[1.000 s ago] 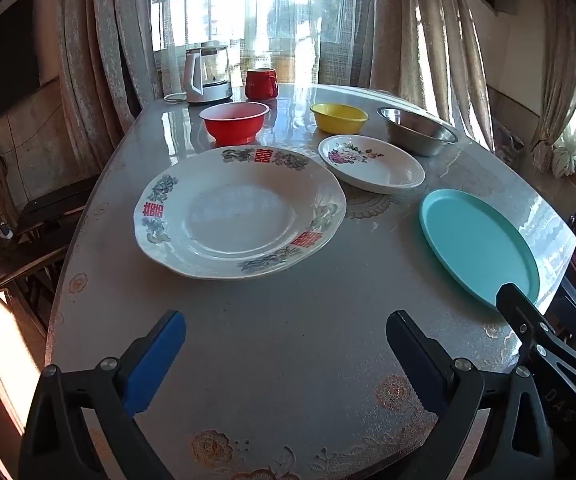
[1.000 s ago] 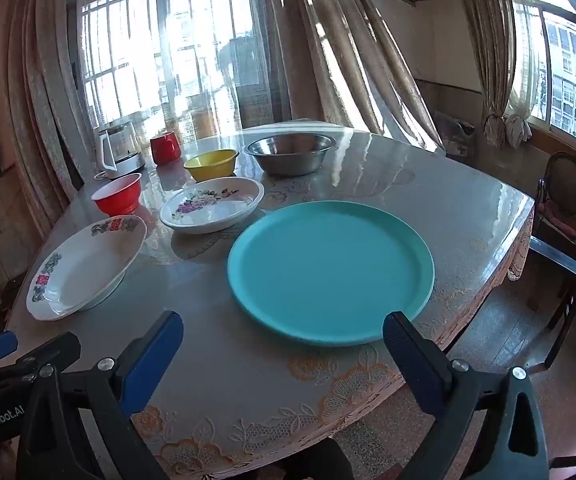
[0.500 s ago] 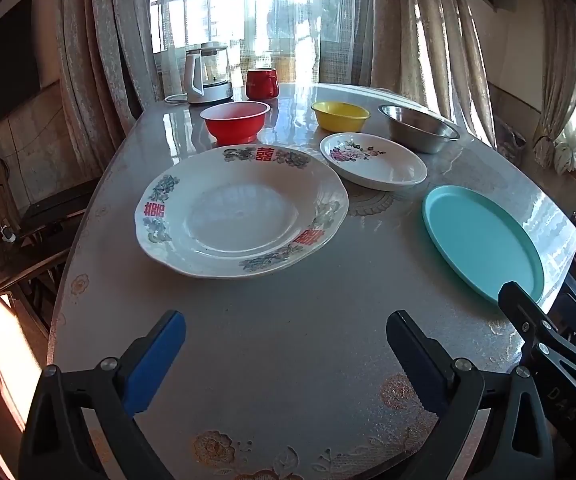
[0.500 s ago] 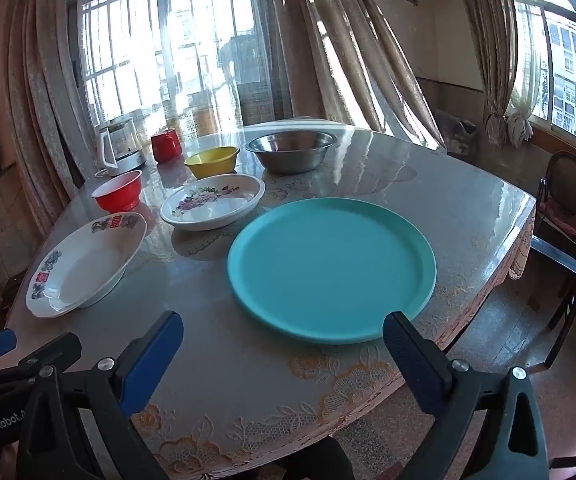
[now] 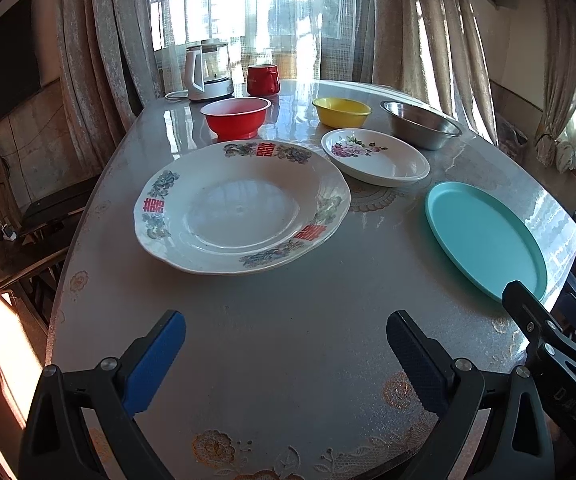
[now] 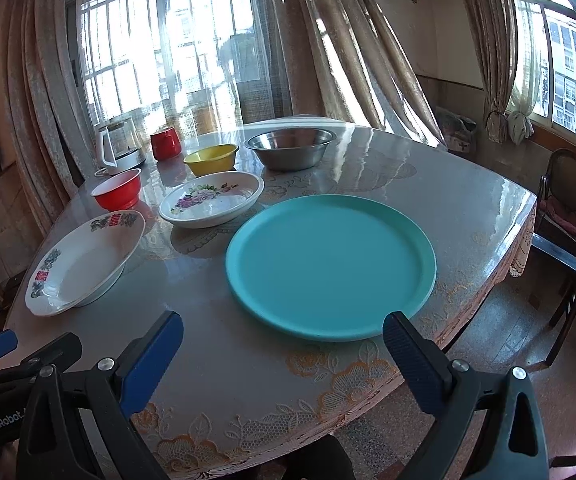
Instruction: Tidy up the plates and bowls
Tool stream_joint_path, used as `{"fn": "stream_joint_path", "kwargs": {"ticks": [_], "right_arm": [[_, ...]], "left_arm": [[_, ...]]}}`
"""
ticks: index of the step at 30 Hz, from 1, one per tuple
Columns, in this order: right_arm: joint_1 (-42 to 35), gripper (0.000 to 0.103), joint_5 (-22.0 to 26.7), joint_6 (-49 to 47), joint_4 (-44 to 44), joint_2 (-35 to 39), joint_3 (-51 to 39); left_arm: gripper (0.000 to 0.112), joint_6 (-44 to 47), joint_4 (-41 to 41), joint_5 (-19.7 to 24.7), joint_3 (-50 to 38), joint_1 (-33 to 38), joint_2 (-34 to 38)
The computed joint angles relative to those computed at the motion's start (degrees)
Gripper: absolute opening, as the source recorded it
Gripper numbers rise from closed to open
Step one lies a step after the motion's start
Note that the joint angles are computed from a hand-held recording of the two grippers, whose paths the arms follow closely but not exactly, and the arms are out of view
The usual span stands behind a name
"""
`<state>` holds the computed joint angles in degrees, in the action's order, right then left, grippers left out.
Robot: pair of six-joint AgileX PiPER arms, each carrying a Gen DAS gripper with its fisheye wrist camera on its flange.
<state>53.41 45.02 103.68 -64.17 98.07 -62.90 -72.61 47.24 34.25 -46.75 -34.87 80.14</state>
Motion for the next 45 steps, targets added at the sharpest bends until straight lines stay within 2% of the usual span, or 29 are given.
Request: {"fn": "stream_joint_path", "kwargs": {"ticks": [45], "right_arm": [[-0.87, 0.102, -2.23, -1.97, 1.24, -0.01, 0.46]], "left_arm": [[0.101, -0.47, -0.27, 0.32, 0.0, 0.17, 0.89]]}}
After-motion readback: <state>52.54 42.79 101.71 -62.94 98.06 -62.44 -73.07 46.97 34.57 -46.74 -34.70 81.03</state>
